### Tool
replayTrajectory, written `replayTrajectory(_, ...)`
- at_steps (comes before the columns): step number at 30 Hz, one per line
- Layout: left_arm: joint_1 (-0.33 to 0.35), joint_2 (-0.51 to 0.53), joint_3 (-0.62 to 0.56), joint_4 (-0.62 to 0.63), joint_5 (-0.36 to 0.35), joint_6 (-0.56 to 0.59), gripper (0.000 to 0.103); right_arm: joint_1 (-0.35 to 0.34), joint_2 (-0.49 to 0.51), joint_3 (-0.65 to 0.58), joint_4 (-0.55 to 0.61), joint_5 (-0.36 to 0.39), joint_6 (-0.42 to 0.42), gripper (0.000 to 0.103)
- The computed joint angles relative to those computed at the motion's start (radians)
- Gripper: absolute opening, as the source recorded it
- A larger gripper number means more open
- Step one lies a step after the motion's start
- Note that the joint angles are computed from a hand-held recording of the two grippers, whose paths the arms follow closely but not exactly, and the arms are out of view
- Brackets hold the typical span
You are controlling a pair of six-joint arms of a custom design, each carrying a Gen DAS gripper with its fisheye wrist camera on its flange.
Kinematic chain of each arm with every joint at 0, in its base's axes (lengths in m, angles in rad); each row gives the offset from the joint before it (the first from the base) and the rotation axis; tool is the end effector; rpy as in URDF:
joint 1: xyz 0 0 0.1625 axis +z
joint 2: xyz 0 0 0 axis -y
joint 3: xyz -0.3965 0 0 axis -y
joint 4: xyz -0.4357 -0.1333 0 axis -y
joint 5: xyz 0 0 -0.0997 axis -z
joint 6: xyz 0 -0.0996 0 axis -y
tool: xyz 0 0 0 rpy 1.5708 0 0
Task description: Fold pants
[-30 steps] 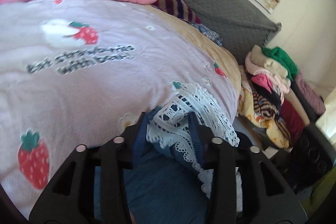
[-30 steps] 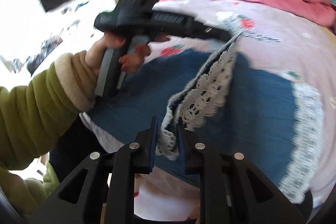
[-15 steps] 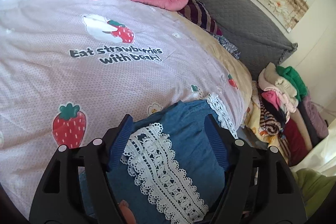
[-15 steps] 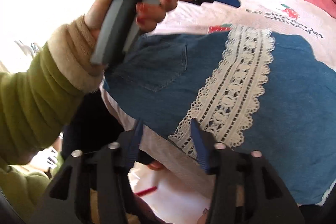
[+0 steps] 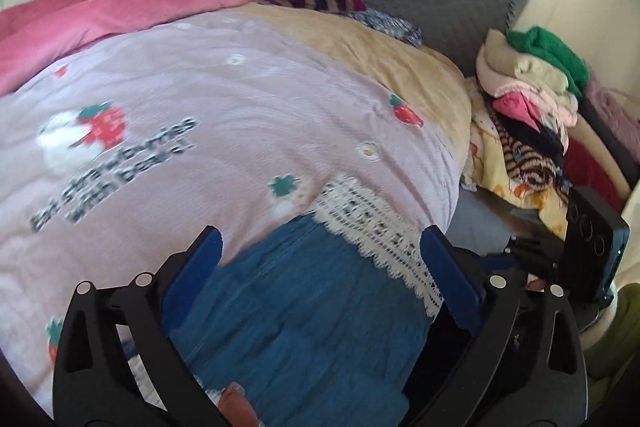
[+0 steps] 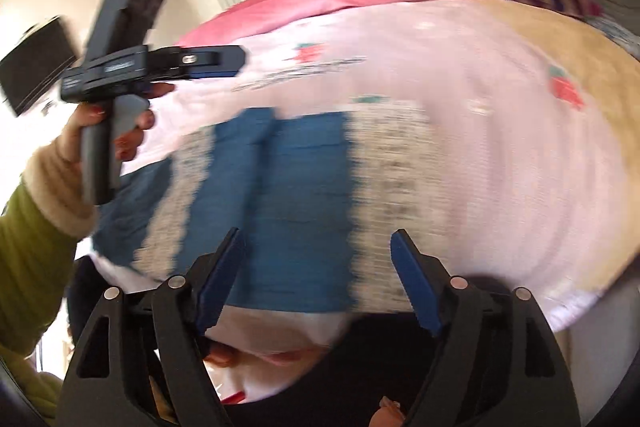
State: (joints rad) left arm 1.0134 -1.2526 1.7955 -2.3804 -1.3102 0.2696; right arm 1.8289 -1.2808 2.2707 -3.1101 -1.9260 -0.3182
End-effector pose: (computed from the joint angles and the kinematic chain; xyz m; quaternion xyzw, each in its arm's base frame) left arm -0.1923 -0.6091 0.2474 0.3791 0.9068 -0.1489 0.1085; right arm 0.2195 -0.4450 0.1506 0.2233 -0.9219 0.2618 0.1780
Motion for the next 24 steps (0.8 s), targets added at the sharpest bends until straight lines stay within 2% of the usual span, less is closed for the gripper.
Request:
replayTrajectory(2, -0.014, 0.049, -0.030, 0.025, 0.016, 0.007, 0.093, -0.014, -0.012, 0.008, 0.000, -0.028, 0.013, 0.077)
replayTrajectory(6, -0.029, 0.139, -0.080, 0.061, 0.051, 0.037, 0.093, -0.055, -0.004, 0.001, 0.025, 0.008, 0.043, 0.077)
replayTrajectory(12, -0.021, 0.241, -0.157, 0.130, 0.078, 0.072, 0.093, -0.071, 0.042, -0.040, 0.054, 0.017, 0.051, 0.077)
replayTrajectory(15, -0.004, 0.282, -0.211, 0.189, 0.066, 0.053, 0.085, -0.080, 0.056, -0.064, 0.102, 0.025, 0.076, 0.075)
replayTrajectory(18, 0.012, 0.304, -0.243, 0.220, 0.030, 0.042, 0.067, -0.083, 0.082, -0.087, 0.139, 0.005, 0.081, 0.056)
replayTrajectory(20, 0.018, 0.319, -0.260, 0.249, 0.021, 0.030, 0.044, -0.078, 0.097, -0.089, 0.121, -0.025, 0.064, 0.034)
replayTrajectory(21, 0.018, 0.323, -0.261, 0.254, 0.028, 0.025, 0.042, -0.076, 0.098, -0.085, 0.106, -0.036, 0.048, 0.030)
replayTrajectory(23, 0.018, 0.324, -0.254, 0.244, 0.038, 0.029, 0.021, -0.088, 0.082, -0.073, 0.101, -0.007, 0.051, 0.021)
replayTrajectory(24, 0.017, 0.321, -0.247, 0.227, 0.043, 0.025, 0.017, -0.095, 0.074, -0.066, 0.098, 0.010, 0.051, 0.019)
